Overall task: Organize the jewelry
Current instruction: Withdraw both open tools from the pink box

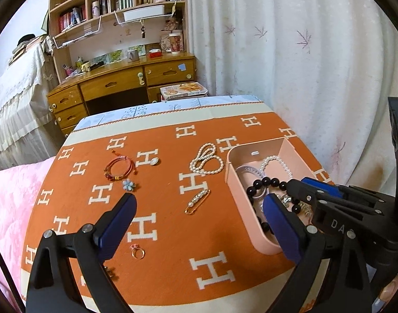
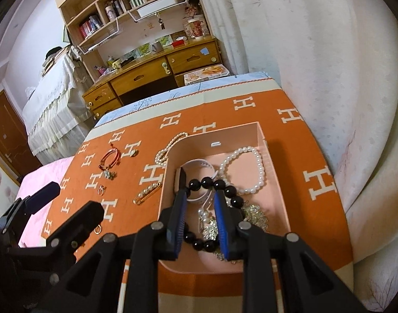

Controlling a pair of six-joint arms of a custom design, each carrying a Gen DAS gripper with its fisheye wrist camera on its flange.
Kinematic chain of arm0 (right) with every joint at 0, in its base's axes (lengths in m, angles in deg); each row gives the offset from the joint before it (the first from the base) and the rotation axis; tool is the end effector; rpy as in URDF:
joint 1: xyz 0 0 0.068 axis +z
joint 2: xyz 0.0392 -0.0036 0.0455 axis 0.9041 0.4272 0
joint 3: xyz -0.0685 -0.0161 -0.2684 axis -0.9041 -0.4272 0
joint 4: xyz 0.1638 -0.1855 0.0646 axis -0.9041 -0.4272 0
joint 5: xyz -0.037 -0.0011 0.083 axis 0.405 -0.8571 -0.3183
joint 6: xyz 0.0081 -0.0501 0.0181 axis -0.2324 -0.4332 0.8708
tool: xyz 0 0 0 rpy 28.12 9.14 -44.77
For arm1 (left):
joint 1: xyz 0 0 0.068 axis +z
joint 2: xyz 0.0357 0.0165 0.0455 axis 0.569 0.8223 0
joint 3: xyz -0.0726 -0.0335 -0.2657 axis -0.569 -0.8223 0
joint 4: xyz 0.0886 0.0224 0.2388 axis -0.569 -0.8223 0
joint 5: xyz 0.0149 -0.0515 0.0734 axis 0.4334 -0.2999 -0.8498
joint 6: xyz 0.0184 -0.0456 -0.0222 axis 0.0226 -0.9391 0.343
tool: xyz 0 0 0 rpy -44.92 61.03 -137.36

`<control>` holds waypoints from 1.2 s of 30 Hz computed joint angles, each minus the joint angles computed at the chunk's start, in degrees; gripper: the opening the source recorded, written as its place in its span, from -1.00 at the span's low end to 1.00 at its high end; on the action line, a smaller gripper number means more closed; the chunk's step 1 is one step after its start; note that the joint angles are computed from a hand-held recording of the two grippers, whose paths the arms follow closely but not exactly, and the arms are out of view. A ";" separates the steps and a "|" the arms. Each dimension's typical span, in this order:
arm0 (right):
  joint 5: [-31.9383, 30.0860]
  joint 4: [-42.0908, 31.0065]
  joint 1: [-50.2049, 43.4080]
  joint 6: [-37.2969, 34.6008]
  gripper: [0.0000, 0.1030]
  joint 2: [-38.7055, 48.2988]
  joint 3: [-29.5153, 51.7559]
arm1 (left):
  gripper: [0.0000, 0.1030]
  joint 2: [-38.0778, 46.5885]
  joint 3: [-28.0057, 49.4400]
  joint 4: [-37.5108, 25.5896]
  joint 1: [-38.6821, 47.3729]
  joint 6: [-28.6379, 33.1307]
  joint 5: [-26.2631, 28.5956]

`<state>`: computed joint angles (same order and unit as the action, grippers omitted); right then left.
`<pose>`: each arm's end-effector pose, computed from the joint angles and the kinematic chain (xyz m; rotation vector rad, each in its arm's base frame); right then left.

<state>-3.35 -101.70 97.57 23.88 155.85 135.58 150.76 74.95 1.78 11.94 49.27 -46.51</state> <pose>0.2059 0.1185 0.2598 0.4102 2.3584 0.2150 0.2327 -0.0994 0.2918 0.5358 2.2555 -0.2364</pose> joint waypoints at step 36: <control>-18.32 -19.33 -8.23 -10.69 -0.37 32.79 43.23 | 0.87 33.90 39.33 -19.87 31.50 14.41 13.24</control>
